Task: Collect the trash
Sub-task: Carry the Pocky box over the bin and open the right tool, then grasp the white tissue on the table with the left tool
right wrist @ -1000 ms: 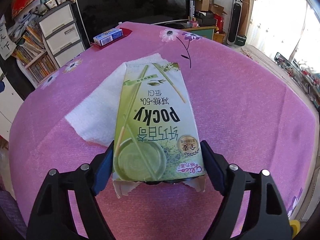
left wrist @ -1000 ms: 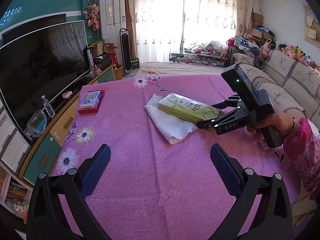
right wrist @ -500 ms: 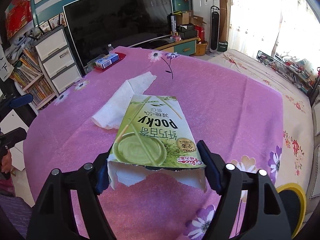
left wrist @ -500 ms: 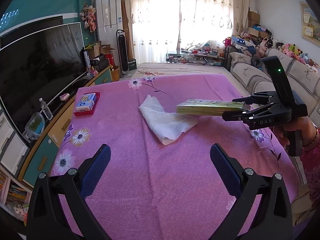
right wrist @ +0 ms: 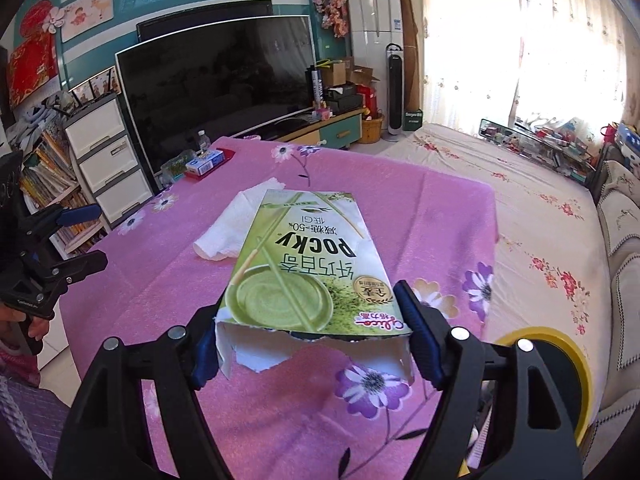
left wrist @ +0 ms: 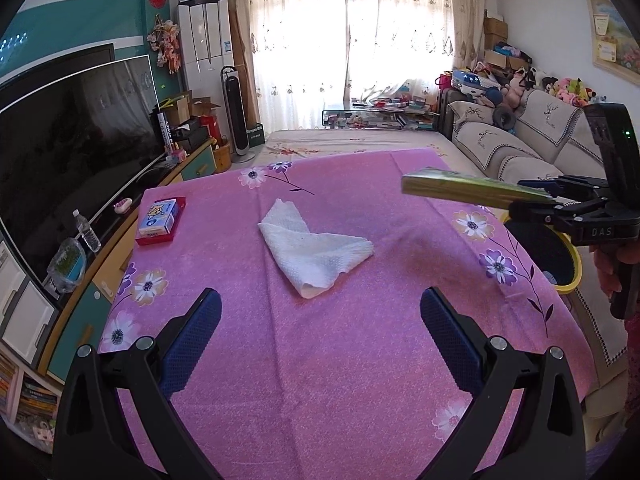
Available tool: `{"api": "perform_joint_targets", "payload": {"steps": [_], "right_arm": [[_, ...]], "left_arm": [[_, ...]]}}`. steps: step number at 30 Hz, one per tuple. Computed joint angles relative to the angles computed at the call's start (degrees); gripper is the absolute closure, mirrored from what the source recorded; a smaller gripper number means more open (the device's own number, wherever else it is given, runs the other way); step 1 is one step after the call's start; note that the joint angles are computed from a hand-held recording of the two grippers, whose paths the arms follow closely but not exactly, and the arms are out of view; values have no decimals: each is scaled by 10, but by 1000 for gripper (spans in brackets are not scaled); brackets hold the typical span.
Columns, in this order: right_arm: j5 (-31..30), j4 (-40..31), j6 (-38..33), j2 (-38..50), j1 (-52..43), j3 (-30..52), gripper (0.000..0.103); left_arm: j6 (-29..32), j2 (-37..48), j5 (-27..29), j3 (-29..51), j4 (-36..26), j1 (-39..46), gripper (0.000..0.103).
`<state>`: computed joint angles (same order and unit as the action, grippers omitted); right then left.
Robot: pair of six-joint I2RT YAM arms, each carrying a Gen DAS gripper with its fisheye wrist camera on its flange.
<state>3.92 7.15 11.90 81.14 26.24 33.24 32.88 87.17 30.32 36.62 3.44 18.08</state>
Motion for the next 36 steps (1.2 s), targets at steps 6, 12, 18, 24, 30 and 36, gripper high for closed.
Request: {"api": "perform_joint_targets", "payload": {"steps": [6,12,18,24,30,36], "right_arm": [[19,-58,14,-146,-100,-106,31],[9,-92,-7,-217,-231,-179,31],[25,15,-18,-74,-315,-191,23],[-7,51,-4,-71,-323,-209,22],[0,19,6,-99,-299,-205,22],[0,5,6,-105,-300,-201,22]], "left_arm": [[-8,1,-12,-5,6,-33,5],[-19,3,-30,-10,17,-72,5],[-29,42,-50,11,22,-108,5],[-41,121,-95,66,45,-142,5],[-50,233,-148,159,60,-175,5],[-68,346,-172,281,8,-190,5]]}}
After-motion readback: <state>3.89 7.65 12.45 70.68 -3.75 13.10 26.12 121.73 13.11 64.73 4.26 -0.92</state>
